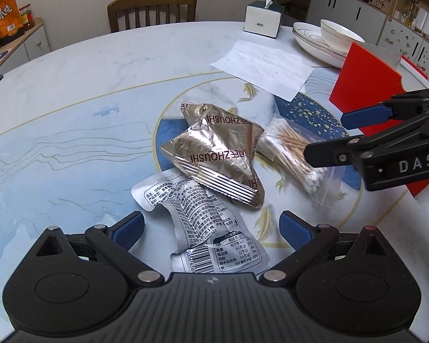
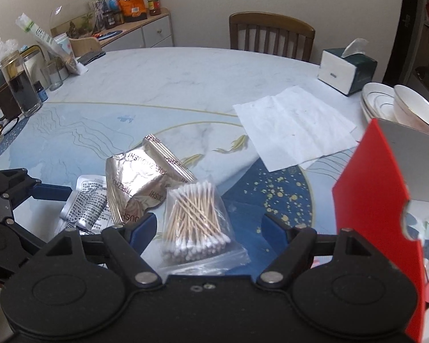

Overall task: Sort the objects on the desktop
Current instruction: 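Grasp the cotton swab bag with the right gripper while the left grasps the blister sheet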

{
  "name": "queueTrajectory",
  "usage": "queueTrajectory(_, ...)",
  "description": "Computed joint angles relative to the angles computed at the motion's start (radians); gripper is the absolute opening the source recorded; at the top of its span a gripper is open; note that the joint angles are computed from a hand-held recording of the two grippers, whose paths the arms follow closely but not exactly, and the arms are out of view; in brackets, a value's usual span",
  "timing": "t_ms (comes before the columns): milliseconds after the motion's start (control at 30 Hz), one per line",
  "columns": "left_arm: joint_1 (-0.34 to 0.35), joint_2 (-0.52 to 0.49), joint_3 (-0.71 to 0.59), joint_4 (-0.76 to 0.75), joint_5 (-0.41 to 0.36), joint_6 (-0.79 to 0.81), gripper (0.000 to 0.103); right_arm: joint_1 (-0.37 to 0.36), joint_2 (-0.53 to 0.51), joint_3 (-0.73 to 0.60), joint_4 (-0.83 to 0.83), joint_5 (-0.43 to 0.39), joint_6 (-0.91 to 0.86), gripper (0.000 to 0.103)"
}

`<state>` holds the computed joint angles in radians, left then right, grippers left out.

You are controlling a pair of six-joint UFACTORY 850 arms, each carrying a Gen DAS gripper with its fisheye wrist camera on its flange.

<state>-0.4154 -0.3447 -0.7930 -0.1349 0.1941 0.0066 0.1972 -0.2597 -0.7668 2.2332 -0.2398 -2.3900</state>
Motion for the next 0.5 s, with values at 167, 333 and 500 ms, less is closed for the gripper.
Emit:
queueTrajectory(167, 0.003, -0.009, -0.003, 0.011, -0.001, -0.009, 0.101, 0.013, -0.034, -0.027, -0.044, 0.019, 0.02, 0.08)
queueTrajectory(333, 0.003, -0.01, 0.001, -0.015, 0.013, 0.032, 0.1, 0.025, -0.064, -0.052, -0.105, 0.043, 0.067, 0.08)
queueTrajectory(500, -0.008, -0.015, -0.001, -0.139, 0.019, 0.18, 0.1, 0.031, -0.086, -0.07, -0.159, 0.059, 0.105, 0.08)
